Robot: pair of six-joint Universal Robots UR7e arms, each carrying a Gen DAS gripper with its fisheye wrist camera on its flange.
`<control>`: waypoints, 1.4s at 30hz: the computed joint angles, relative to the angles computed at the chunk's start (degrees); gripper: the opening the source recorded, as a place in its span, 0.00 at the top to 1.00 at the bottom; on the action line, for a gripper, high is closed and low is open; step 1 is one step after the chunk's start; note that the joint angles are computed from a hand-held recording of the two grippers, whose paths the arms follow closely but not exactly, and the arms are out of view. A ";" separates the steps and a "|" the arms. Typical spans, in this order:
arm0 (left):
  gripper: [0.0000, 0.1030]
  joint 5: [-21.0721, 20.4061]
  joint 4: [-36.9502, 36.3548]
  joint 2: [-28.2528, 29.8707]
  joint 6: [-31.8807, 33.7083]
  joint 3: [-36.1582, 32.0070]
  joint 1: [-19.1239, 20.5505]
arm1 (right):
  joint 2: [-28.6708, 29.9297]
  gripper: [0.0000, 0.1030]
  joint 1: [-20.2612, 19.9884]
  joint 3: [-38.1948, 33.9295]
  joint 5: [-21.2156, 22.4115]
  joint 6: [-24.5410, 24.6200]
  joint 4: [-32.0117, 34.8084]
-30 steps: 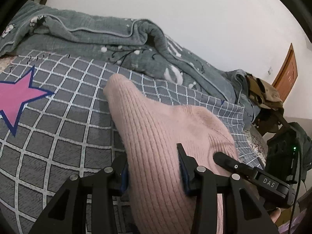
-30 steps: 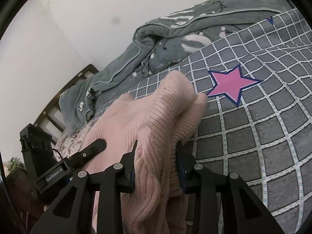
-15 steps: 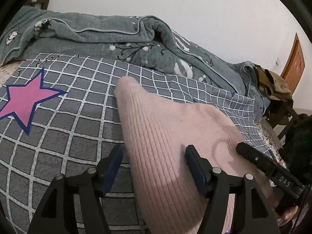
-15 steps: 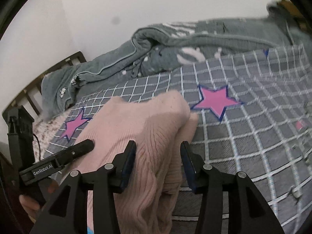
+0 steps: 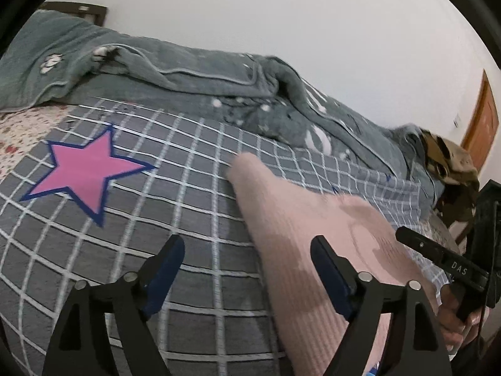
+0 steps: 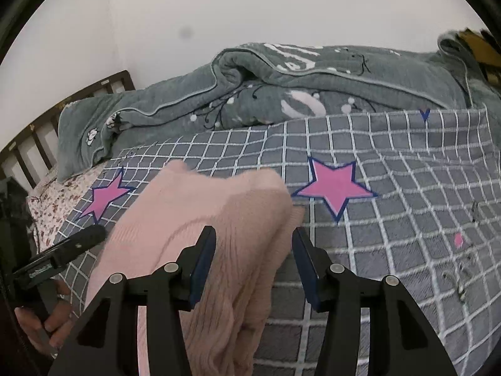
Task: Fold small clothes
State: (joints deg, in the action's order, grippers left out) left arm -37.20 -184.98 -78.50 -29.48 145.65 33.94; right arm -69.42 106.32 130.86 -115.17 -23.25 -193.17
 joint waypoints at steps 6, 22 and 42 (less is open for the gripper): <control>0.18 -0.56 2.25 -0.58 -3.29 -1.10 3.28 | 1.85 0.48 -2.42 -1.09 1.70 2.44 1.17; 0.18 -4.74 0.76 2.50 -0.17 -1.80 1.99 | 1.77 0.82 -8.17 1.64 6.21 3.73 -2.75; 0.13 -7.94 0.66 5.97 0.60 -2.41 1.20 | -5.22 0.66 -7.18 8.81 9.11 -2.96 -1.18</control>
